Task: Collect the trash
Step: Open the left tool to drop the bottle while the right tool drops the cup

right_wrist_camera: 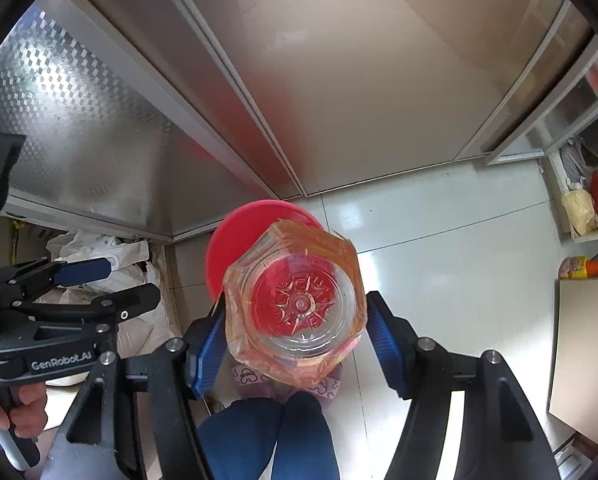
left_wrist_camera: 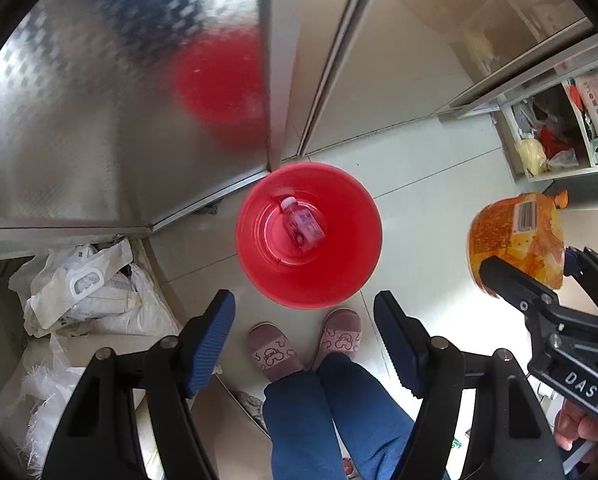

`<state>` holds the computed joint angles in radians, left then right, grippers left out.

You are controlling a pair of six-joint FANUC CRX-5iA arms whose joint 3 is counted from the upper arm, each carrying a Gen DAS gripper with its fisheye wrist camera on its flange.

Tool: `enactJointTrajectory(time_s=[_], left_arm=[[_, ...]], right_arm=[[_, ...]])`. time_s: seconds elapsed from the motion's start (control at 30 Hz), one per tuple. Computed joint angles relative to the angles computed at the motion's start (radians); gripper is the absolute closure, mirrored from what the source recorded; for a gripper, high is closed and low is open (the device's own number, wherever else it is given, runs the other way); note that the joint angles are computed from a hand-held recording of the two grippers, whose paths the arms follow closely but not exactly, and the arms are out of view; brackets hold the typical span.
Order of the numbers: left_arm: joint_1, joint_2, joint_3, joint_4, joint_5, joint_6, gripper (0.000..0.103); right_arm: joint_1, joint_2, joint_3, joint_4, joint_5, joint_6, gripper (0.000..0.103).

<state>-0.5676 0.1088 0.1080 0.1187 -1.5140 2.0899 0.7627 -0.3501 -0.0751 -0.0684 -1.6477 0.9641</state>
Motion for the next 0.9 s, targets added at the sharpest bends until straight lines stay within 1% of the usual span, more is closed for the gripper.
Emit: enactJointTrajectory(time_s=[0.03,0.07,0.13,0.2,0.3,0.33,0.43,0.57,0.77,0.9], left_arm=[[0.005,-0.008,-0.011,0.003,0.005,-0.005,0.025],[0.01,-0.017,-0.022,0.003,0.01,-0.006,0.021],[0.01,-0.024,-0.026,-0.012,0.01,0.002,0.02],[0.009,-0.032,-0.03,-0.024,0.014,0.006,0.017],[0.017,-0.053,-0.053,-0.031,0.025,0.026,0.008],[0.019,-0.055,-0.055,-0.033,0.022,0.034,0.0],[0.023,-0.061,-0.059,-0.045,0.01,0.059,0.0],[0.04,-0.077,-0.088,-0.036,0.014,0.06,0.0],[0.039,-0.081,-0.091,-0.047,-0.015,0.089,0.0],[0.04,-0.096,-0.096,-0.054,-0.029,0.102,0.0]], right_arm=[[0.004,0.003,-0.001,-0.002,0.003,0.002,0.04],[0.005,0.007,-0.002,-0.006,0.007,0.005,0.04],[0.009,0.016,-0.003,-0.016,0.013,0.011,0.04],[0.017,0.022,-0.004,-0.024,0.02,0.015,0.04],[0.027,0.031,-0.009,-0.036,0.028,0.028,0.04],[0.029,0.035,-0.011,-0.039,0.029,0.032,0.04],[0.029,0.048,-0.012,-0.053,0.033,0.045,0.04],[0.027,0.061,-0.016,-0.063,0.036,0.069,0.04],[0.052,0.068,-0.028,-0.055,0.056,0.106,0.039],[0.041,0.081,-0.014,-0.077,0.055,0.144,0.039]])
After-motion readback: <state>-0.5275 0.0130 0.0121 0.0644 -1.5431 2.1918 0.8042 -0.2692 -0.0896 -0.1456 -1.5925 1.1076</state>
